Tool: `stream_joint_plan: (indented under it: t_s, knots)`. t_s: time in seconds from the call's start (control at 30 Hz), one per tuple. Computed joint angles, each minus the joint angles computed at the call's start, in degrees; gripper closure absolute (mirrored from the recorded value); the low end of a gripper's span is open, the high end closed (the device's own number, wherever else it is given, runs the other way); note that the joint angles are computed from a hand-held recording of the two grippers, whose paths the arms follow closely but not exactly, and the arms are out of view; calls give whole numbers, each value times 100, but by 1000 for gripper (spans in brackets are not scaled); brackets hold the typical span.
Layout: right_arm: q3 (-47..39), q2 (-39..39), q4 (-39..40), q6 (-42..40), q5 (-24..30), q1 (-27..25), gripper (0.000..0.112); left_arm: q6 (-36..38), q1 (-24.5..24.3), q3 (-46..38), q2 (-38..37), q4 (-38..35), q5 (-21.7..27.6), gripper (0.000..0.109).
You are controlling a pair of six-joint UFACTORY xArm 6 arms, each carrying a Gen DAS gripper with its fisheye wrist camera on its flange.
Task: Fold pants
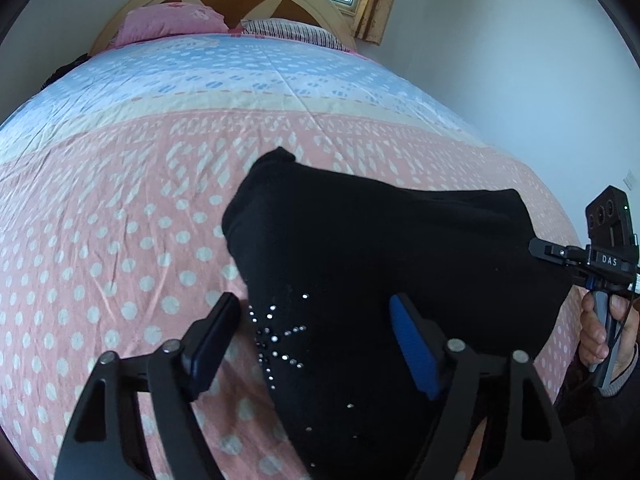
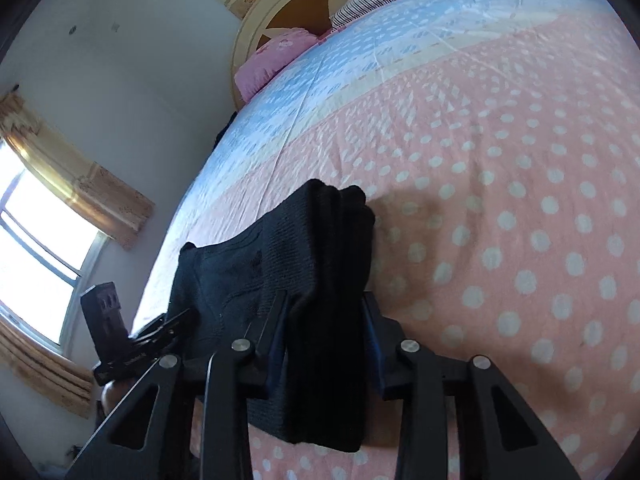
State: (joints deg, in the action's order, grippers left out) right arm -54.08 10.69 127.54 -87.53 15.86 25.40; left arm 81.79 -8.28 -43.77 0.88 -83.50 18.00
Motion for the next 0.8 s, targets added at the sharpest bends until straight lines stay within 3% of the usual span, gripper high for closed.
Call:
stream_joint_plan:
  t_s: [0.13, 0.3, 0.47, 0.57, 0.8]
  knots:
    - [54, 42, 109, -7, 284, -104, 78, 28, -18, 39, -45, 49, 77, 43]
    - [-106, -76, 1159, -1267, -324, 181, 84, 287, -78, 68, -103, -147, 10, 63]
    - [100, -400, 1569, -1779, -221, 209, 86, 968, -213, 137, -230, -813, -268, 80]
    - [34, -500, 1744, -2102, -428, 303, 87, 1353, -330, 184, -333, -1208, -477, 84]
    - [-279, -586, 1219, -1855, -712, 526, 89, 1294, -72, 459, -771, -1275, -222, 85]
